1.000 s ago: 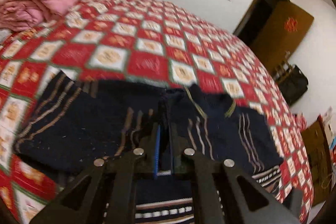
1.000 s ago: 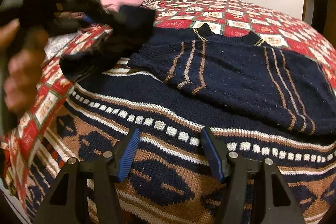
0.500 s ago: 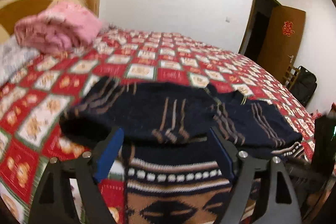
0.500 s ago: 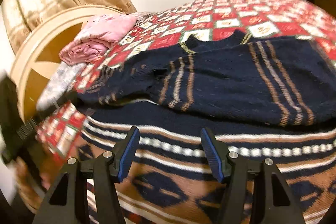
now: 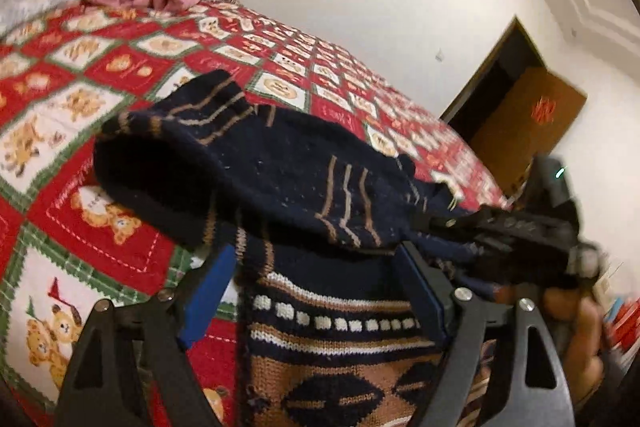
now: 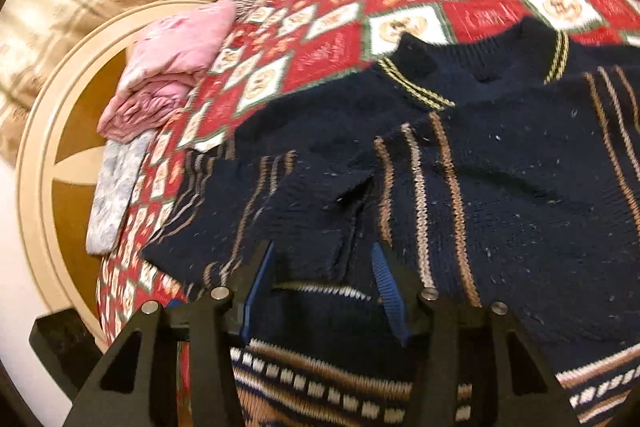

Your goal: Fold small clothes

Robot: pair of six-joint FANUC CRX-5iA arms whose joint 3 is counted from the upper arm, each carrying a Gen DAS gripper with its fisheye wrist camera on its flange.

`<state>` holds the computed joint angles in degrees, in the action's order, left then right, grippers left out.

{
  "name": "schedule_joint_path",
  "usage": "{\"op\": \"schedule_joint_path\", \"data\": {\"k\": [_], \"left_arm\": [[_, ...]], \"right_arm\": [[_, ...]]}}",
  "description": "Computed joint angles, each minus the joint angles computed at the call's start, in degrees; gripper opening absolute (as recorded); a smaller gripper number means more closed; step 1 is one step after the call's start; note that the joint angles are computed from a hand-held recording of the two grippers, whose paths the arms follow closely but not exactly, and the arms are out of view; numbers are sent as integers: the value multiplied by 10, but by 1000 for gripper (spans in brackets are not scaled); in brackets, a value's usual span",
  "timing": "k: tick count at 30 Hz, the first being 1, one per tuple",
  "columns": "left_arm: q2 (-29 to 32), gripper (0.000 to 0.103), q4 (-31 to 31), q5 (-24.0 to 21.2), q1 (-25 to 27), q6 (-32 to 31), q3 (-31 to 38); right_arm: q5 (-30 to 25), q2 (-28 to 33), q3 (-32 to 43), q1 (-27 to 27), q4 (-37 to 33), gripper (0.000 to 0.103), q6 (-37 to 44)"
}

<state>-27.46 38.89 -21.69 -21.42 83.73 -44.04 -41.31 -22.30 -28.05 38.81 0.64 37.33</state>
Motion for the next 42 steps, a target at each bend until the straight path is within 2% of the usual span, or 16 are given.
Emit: {"op": "schedule_joint_path", "data": {"k": [3,5,6,8,9,11,17,27,34,42], "left_arm": [[-4,84,80,17,-6,-53,-26],[-5,84,92,25,-10,-59,-30],[-5,84,102,28,-14,-68,-32],[-6,84,123,35,-18,-85,-39],[-6,84,133,36,-18,-92,-42],[-7,85,162,44,-23,-111,-50],[-10,85,198,54,-32,-136,-60],[-14,85,244,62,-41,-170,-72],[-13,85,264,63,-45,-185,-76],[-14,85,267,61,-45,-185,-77]], "right_arm": [[6,6,4,0,-9,45,2],[1,13,13,-3,-25,35,9],[0,15,13,1,-18,30,6],[-2,17,16,6,-6,13,5],[-4,18,16,8,2,11,4],[-7,13,5,29,64,6,-26],[-28,-10,-18,65,201,5,-84],[-75,-40,-31,62,286,5,-79],[-97,-65,-43,22,287,5,-62],[-113,-100,-69,3,294,5,-51]]}}
